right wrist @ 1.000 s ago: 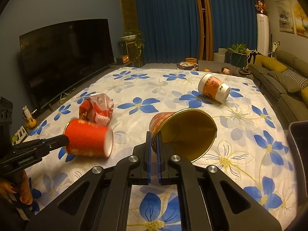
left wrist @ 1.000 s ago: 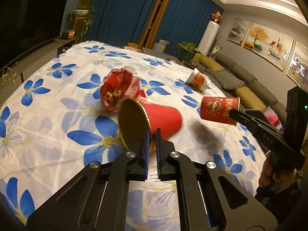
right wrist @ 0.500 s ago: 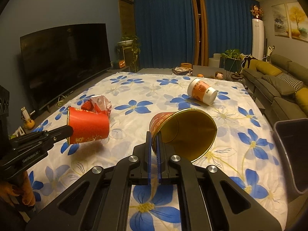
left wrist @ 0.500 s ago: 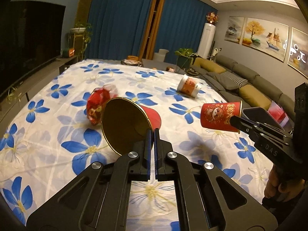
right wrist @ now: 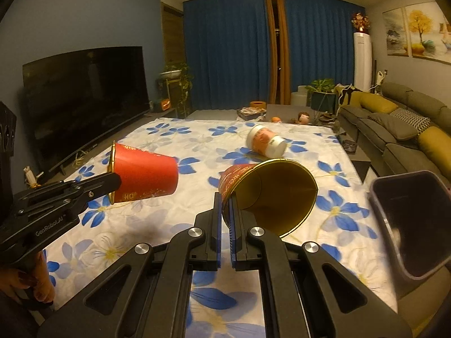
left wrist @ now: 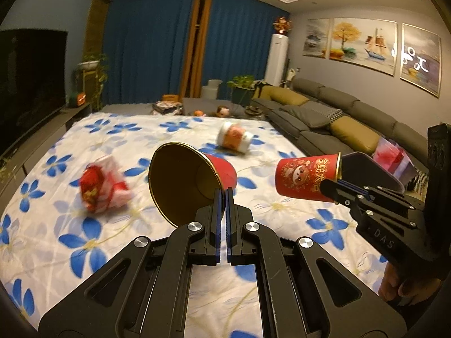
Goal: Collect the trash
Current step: 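Carry the red cup and red can with both tools toward the gray bin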
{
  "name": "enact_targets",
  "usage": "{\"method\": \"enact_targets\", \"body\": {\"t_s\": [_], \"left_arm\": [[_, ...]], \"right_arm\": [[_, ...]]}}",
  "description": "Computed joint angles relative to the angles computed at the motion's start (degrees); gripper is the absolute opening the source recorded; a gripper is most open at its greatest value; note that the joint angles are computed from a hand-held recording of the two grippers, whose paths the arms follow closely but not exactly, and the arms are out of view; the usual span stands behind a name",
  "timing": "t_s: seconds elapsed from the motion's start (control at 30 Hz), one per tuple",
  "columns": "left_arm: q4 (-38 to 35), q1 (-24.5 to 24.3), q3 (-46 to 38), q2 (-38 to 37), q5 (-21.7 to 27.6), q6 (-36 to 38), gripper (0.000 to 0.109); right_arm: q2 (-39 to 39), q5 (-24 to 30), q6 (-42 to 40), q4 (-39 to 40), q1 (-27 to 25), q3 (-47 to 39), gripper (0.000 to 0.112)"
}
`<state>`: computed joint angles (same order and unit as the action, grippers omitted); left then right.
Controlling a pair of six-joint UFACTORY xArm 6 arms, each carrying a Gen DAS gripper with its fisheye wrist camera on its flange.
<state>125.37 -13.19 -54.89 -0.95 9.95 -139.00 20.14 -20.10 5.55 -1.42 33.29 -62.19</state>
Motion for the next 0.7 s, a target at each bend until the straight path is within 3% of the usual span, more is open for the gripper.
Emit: {"method": "enact_targets", "body": {"t_s": [0.33,0.7], "left_arm": [[-5.9,-6.4,-13.7,9.5,-1.6,9.4,0.002],[-18.4,-13.2,-37.5,27.8,-7.6,25.8,0.002]], "right_arm": [[-5.0,-3.8,-12.3,13.6,-3.5,5.6,0.006],[-8.1,-7.3,-22.1,25.8,-10.9,8.7,0.006]]}}
